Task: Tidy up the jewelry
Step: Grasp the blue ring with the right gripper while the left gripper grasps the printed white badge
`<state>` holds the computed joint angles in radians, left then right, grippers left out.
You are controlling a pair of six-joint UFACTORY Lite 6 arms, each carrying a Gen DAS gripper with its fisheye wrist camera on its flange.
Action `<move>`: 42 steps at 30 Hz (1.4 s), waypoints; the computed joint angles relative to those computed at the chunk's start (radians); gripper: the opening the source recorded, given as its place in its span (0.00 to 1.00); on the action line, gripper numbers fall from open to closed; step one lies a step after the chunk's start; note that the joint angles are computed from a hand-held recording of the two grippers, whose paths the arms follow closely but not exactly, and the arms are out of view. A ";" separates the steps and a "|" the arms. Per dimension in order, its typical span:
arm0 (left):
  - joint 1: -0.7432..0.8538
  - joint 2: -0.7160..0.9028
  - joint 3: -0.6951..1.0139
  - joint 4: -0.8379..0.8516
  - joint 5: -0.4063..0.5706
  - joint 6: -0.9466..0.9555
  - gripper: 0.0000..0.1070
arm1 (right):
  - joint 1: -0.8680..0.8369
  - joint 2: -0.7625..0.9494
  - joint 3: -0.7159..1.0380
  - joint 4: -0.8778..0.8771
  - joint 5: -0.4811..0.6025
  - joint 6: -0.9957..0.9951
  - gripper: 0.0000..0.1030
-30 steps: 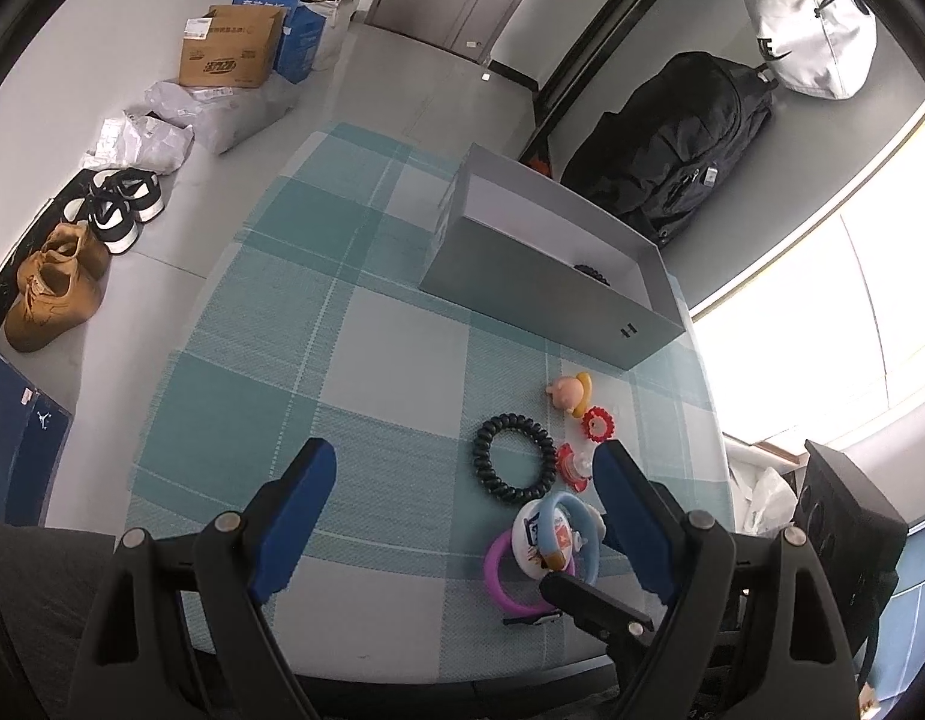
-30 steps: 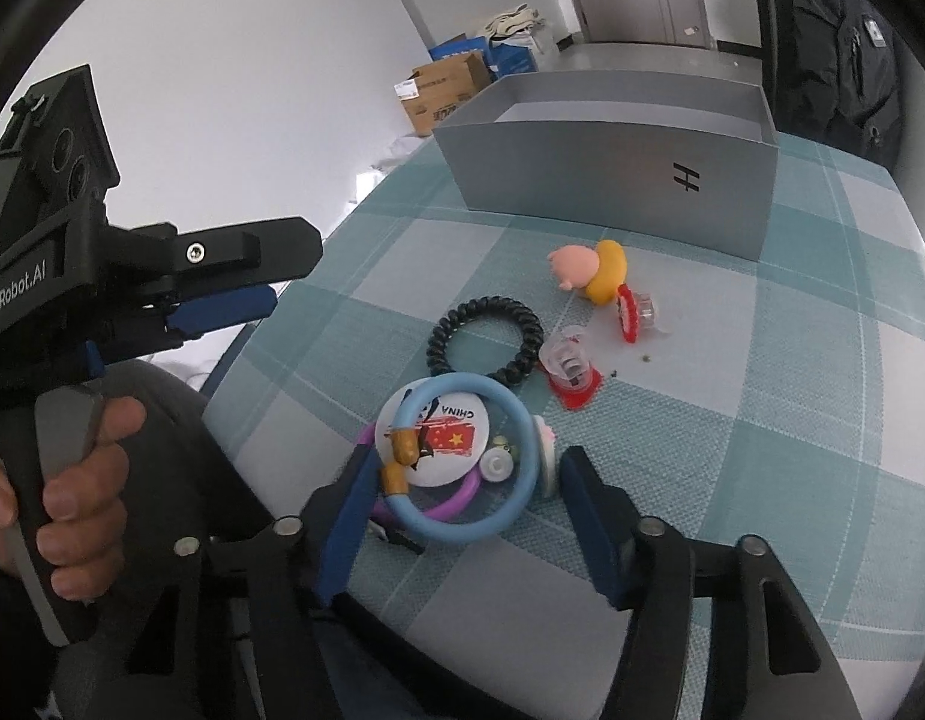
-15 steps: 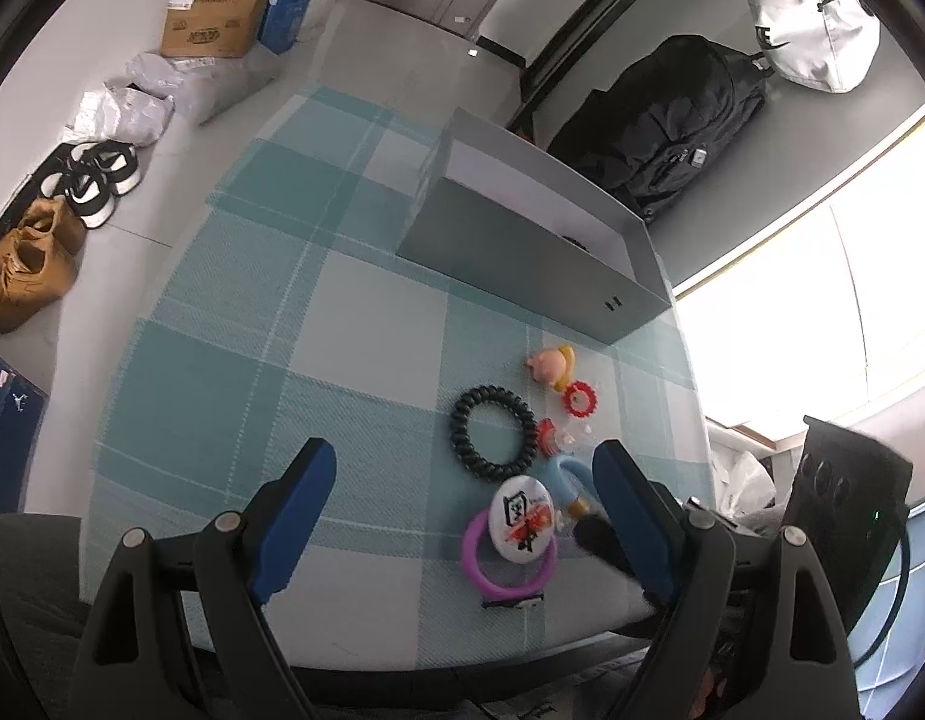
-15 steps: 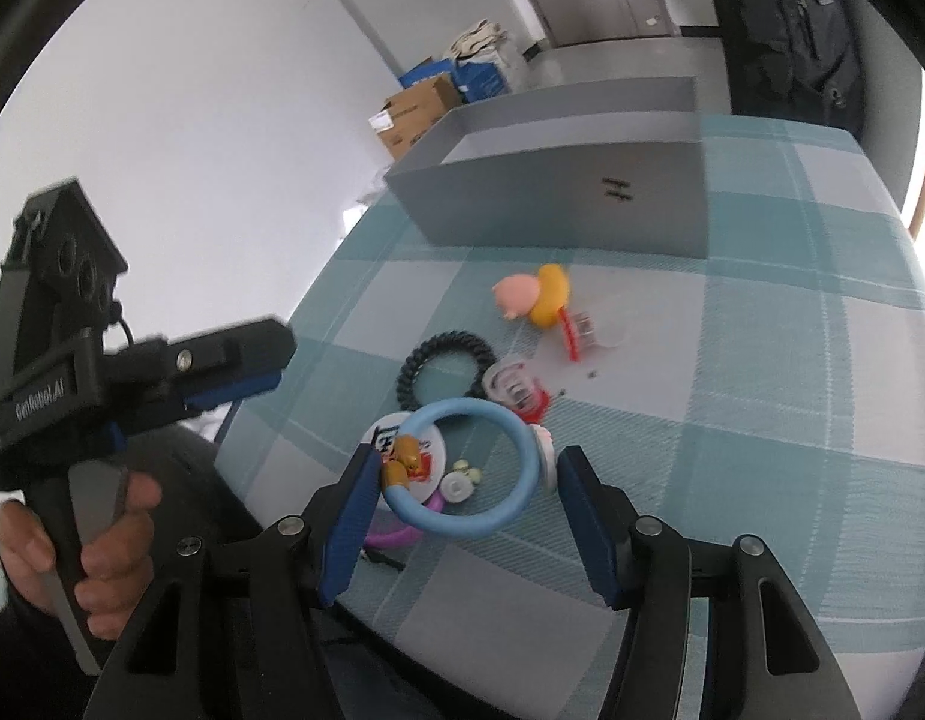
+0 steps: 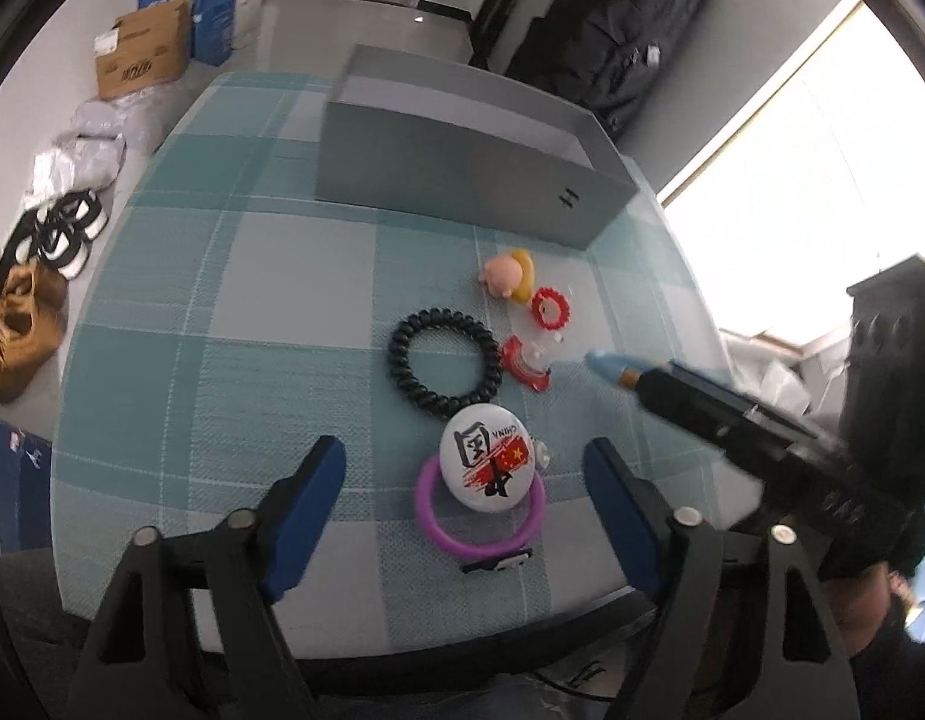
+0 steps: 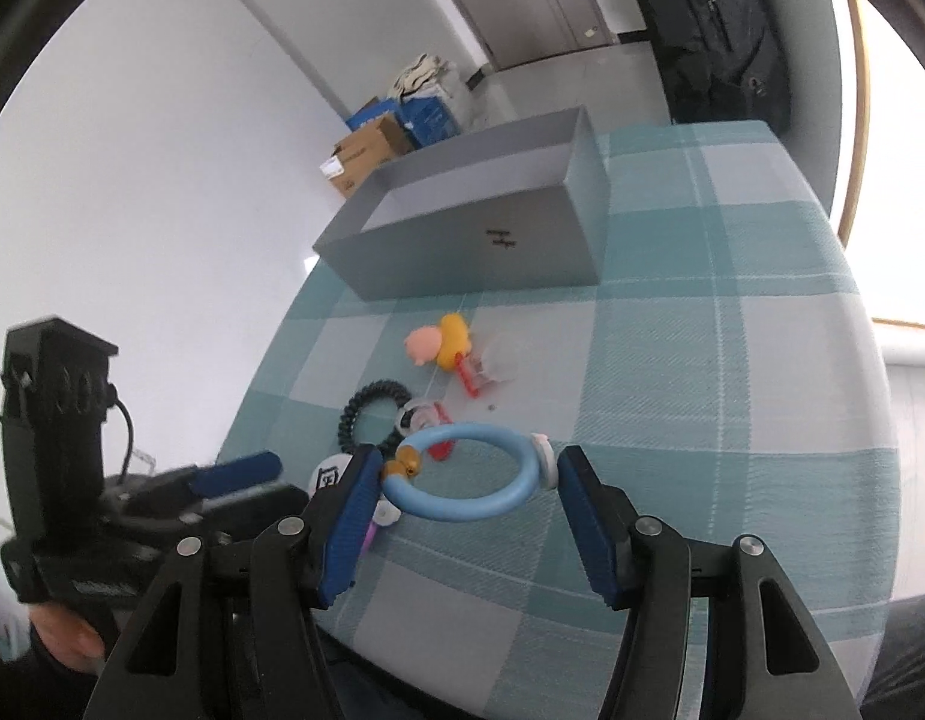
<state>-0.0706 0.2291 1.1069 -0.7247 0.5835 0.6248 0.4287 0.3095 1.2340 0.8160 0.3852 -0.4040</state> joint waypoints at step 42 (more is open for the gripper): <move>0.038 0.046 0.039 -0.138 0.030 0.110 0.03 | -0.033 -0.003 -0.011 0.129 0.031 -0.096 0.58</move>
<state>-0.0323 0.2747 1.1461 -0.8624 0.6139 0.7344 0.3955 0.3064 1.2231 0.9451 0.4164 -0.5001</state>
